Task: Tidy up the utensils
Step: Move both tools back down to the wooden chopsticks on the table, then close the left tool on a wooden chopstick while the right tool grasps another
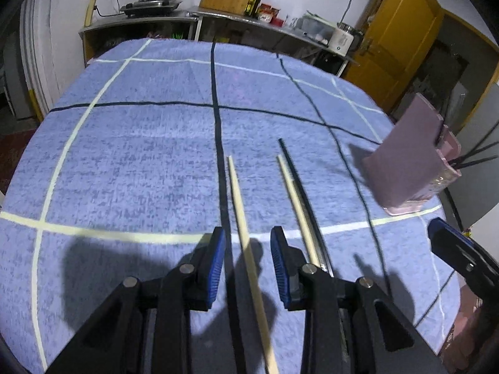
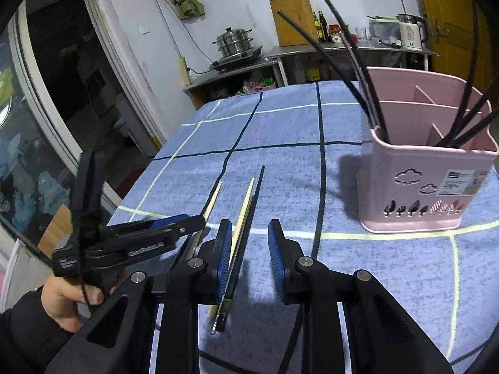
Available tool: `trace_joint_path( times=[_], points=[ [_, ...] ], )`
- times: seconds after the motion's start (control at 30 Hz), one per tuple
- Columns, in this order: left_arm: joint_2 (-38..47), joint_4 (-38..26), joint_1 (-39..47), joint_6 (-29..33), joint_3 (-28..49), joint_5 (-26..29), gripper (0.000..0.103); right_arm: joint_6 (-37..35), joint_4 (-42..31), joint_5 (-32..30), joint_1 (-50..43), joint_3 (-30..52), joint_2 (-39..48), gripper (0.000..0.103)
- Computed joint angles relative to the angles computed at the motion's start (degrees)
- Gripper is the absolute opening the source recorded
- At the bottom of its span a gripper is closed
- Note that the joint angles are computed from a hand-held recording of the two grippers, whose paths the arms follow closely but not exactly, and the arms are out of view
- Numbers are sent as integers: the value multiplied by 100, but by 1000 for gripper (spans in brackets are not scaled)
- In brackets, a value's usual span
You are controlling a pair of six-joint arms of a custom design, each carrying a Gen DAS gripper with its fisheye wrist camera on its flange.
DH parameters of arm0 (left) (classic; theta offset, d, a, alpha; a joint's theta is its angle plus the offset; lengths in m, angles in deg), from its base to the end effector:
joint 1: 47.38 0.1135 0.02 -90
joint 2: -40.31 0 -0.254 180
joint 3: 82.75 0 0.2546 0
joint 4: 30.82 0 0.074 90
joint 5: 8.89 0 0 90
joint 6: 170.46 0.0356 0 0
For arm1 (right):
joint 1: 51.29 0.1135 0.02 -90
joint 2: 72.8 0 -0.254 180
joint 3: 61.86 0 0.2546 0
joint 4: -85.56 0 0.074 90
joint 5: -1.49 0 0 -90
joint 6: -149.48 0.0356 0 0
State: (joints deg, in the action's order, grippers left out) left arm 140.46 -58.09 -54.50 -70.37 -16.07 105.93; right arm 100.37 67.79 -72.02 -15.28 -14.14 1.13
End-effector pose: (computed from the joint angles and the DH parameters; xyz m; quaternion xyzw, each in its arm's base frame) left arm 0.3247 -0.0556 0.1304 0.1951 0.9262 -0.2015 0.2520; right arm 0.2130 0.1423 0.1700 0.0948 0.9077 0.1372 0.3850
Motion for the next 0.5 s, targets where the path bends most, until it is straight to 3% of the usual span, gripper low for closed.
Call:
trace_joint_path(
  times=[0.23, 0.4, 0.5],
  points=[
    [426, 173, -132, -151, 348, -127, 30, -88, 174, -215, -194, 160, 421, 25],
    [485, 368, -169, -158, 360, -384, 10, -224, 364, -394, -318, 403, 881, 25],
    [538, 329, 15, -146, 401, -232, 8, -402, 444, -541, -401, 730, 1322, 25]
  ],
)
